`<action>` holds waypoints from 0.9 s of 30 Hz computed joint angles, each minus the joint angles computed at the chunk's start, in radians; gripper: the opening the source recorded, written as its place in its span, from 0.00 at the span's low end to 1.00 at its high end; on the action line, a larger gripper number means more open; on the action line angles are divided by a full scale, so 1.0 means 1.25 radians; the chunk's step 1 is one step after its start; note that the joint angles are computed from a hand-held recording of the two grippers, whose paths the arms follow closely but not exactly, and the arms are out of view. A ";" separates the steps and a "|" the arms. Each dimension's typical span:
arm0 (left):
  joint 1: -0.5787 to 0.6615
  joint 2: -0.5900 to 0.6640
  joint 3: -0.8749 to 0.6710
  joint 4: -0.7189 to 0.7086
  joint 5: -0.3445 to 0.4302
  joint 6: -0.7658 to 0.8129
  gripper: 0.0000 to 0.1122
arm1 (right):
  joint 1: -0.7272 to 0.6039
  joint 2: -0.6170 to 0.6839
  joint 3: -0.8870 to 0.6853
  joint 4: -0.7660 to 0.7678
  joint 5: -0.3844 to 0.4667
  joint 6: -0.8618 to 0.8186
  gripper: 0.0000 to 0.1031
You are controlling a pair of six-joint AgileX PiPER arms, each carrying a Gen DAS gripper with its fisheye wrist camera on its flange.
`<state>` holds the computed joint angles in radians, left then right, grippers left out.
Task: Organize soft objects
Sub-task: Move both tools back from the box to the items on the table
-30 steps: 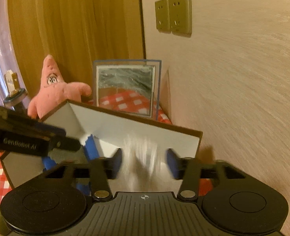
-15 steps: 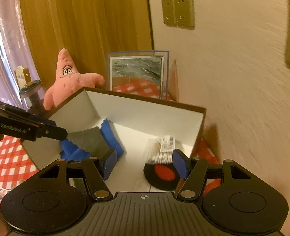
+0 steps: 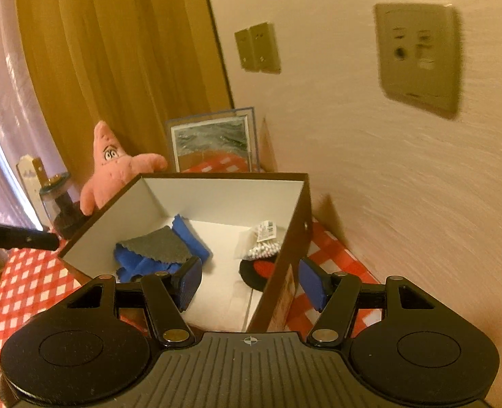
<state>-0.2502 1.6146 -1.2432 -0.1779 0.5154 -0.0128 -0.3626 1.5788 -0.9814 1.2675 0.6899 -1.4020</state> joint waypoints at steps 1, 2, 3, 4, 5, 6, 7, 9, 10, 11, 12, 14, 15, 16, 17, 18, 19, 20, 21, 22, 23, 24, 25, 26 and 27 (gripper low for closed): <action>0.004 -0.022 0.020 -0.004 0.000 0.001 0.36 | -0.009 -0.017 0.014 0.001 0.004 0.003 0.61; 0.009 -0.048 0.042 -0.008 0.004 0.004 0.36 | -0.019 -0.038 0.033 0.003 0.010 0.003 0.61; 0.015 -0.075 0.064 -0.011 0.007 0.005 0.36 | -0.031 -0.061 0.052 0.004 0.015 0.006 0.61; 0.022 -0.101 0.085 -0.013 0.011 0.009 0.36 | -0.041 -0.084 0.070 0.001 0.020 0.012 0.61; 0.027 -0.125 0.104 -0.009 0.013 0.007 0.36 | -0.050 -0.101 0.083 -0.003 0.025 0.017 0.61; 0.037 -0.153 0.126 -0.007 0.019 0.009 0.36 | -0.061 -0.124 0.101 -0.005 0.029 0.024 0.61; 0.048 -0.178 0.144 -0.005 0.025 0.011 0.36 | -0.072 -0.144 0.117 -0.010 0.037 0.031 0.61; 0.075 -0.232 0.187 -0.011 0.034 0.025 0.37 | -0.094 -0.191 0.152 -0.022 0.054 0.044 0.61; 0.092 -0.256 0.205 -0.022 0.040 0.043 0.37 | -0.104 -0.217 0.170 -0.030 0.063 0.052 0.61; 0.115 -0.287 0.227 -0.032 0.050 0.061 0.37 | -0.112 -0.234 0.183 -0.037 0.069 0.058 0.61; 0.136 -0.310 0.243 -0.044 0.060 0.079 0.37 | -0.123 -0.261 0.202 -0.047 0.080 0.066 0.61; 0.193 -0.359 0.276 -0.077 0.088 0.133 0.37 | -0.143 -0.304 0.232 -0.063 0.103 0.075 0.61; 0.229 -0.383 0.292 -0.100 0.105 0.167 0.37 | -0.153 -0.327 0.247 -0.075 0.116 0.084 0.61; 0.265 -0.405 0.307 -0.121 0.122 0.200 0.37 | -0.162 -0.350 0.263 -0.086 0.129 0.094 0.61; 0.303 -0.424 0.319 -0.145 0.141 0.238 0.37 | -0.172 -0.374 0.278 -0.095 0.141 0.101 0.61; 0.346 -0.444 0.332 -0.168 0.160 0.276 0.37 | -0.178 -0.396 0.292 -0.105 0.151 0.110 0.61; 0.388 -0.457 0.342 -0.192 0.178 0.315 0.37 | -0.183 -0.420 0.307 -0.114 0.162 0.118 0.61; 0.441 -0.474 0.354 -0.221 0.201 0.362 0.37 | -0.178 -0.441 0.322 -0.123 0.164 0.130 0.61; 0.492 -0.488 0.362 -0.250 0.225 0.410 0.37 | -0.175 -0.460 0.331 -0.134 0.169 0.142 0.61; 0.538 -0.498 0.369 -0.272 0.246 0.449 0.37 | -0.171 -0.476 0.341 -0.143 0.173 0.152 0.61; 0.585 -0.508 0.376 -0.292 0.268 0.489 0.37 | -0.162 -0.500 0.353 -0.157 0.178 0.171 0.61; 0.631 -0.516 0.382 -0.314 0.291 0.530 0.37 | -0.150 -0.521 0.362 -0.168 0.178 0.188 0.61; 0.678 -0.525 0.389 -0.336 0.312 0.574 0.37 | -0.138 -0.544 0.373 -0.180 0.180 0.205 0.61; 0.729 -0.530 0.394 -0.357 0.336 0.620 0.37 | -0.126 -0.564 0.382 -0.189 0.182 0.220 0.61; 0.777 -0.533 0.398 -0.376 0.360 0.662 0.37 | -0.106 -0.583 0.390 -0.203 0.181 0.245 0.61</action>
<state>0.7207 0.9480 -0.7451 -0.6473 0.9652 0.8151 -0.4956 0.8498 -0.4936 1.0139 0.9158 -1.0953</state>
